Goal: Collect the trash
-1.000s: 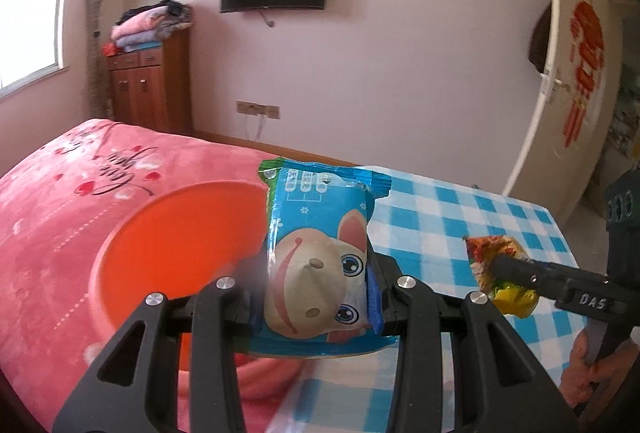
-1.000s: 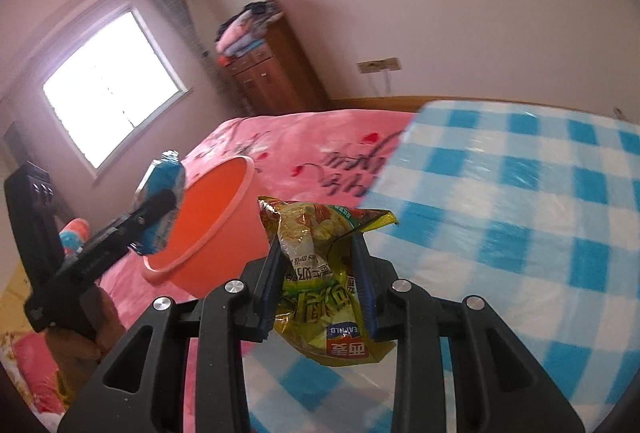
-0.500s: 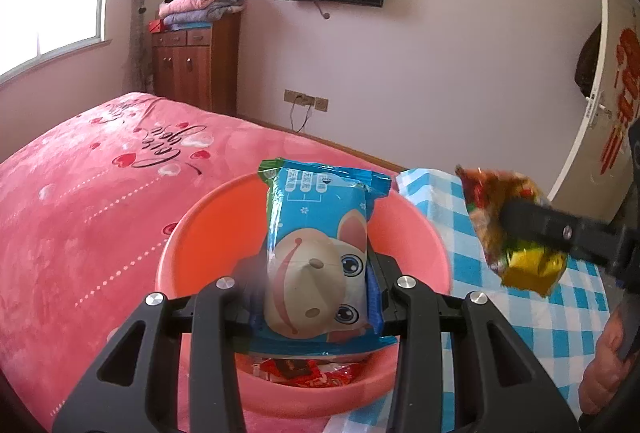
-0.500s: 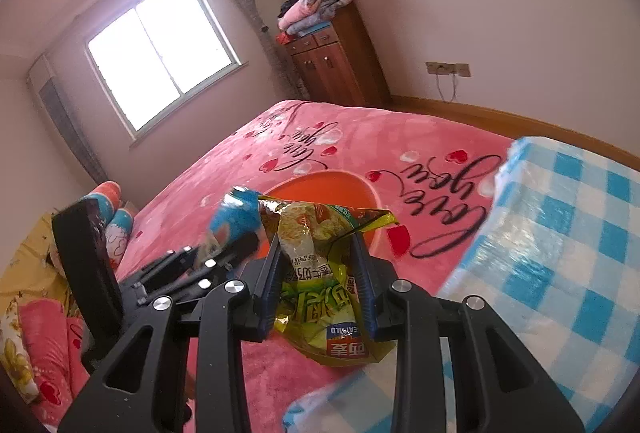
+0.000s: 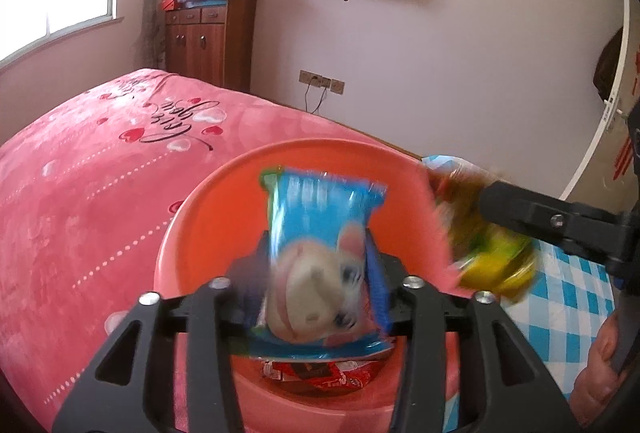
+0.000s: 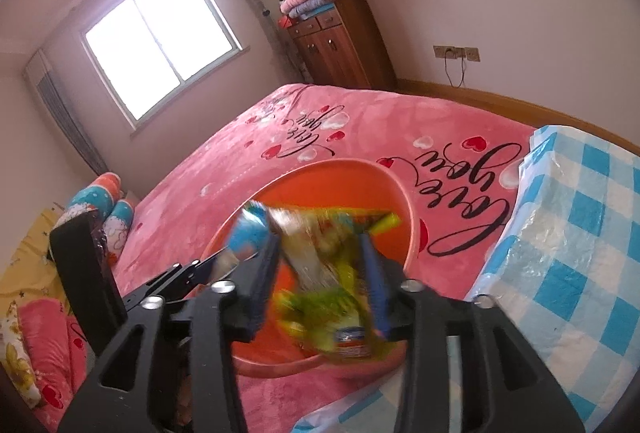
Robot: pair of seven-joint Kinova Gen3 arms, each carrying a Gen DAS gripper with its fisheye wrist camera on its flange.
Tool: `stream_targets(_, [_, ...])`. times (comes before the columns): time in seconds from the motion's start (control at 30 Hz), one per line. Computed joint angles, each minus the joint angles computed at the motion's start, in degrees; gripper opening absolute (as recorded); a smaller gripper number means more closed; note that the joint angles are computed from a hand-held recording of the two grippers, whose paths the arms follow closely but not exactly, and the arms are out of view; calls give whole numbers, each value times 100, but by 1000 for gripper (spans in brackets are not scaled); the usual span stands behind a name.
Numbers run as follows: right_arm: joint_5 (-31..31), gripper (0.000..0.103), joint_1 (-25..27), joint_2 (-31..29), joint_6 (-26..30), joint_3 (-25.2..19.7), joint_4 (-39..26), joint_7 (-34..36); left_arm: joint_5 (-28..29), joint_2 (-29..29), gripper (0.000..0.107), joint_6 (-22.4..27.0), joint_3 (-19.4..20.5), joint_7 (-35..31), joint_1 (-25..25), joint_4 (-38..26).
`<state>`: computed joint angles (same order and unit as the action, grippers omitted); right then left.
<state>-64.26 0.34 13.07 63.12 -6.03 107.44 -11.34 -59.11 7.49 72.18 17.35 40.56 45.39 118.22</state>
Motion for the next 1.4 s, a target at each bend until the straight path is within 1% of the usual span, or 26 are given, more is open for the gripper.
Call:
stream_targets(0.03, [-52, 64, 21, -28, -53, 8, 50, 68, -45, 2, 59, 22, 9, 78, 26, 37])
stream_targets(0.07, [-148, 66, 63, -80, -110, 24, 130, 188, -32, 25, 72, 100, 15, 81, 42, 7])
stream_targets(0.1, [-199, 67, 91, -120, -128, 45, 180, 257, -15, 64, 82, 183, 21, 98, 65, -22])
stream_targets(0.17, [-343, 74, 159, -246, -230, 107, 327, 466, -45, 136, 84, 361, 29, 113, 143, -88])
stream_targets(0.2, [-415, 81, 179, -309, -298, 142, 395, 573, -49, 140, 87, 366, 20, 88, 151, -106])
stream_targets(0.23, [-517, 84, 211, -386, -374, 182, 490, 733, -32, 162, 89, 397, 13, 39, 159, -161])
stream_targets(0.27, [-641, 84, 253, -489, -470, 232, 617, 951, -18, 208, 91, 463, 7, -13, 177, -234])
stream_targets(0.37, [-839, 88, 285, -688, -705, 375, 856, 1352, -20, 374, 93, 636, -20, -225, 261, -466])
stream_targets(0.47, [-1059, 89, 347, -866, -895, 534, 1107, 1787, -67, 499, 95, 725, -87, -409, 346, -684])
stream_targets(0.53, [-1231, 90, 396, -979, -1062, 646, 1269, 2069, -120, 537, 95, 696, -129, -460, 398, -768])
stream_targets(0.67, [-1394, 90, 553, -1037, -1129, 864, 1415, 2384, -198, 786, 95, 823, -201, -745, 551, -1155])
stream_targets(0.9, [-1621, 90, 923, -1058, -1208, 1136, 1593, 2851, -380, 1097, 96, 877, -375, -1115, 848, -1661])
stream_targets(1.13, [-1809, 90, 1321, -1067, -1231, 1367, 1773, 3302, -561, 1339, 97, 675, -532, -1409, 1092, -2031])
stream_targets(1.23, [-1892, 90, 1479, -1043, -1267, 1451, 1825, 3490, -605, 1522, 99, 649, -606, -1640, 1205, -2304])
stream_targets(1.4, [-1937, 90, 1777, -936, -1239, 1578, 1824, 3592, -701, 1770, 99, 491, -772, -1887, 1420, -2658])
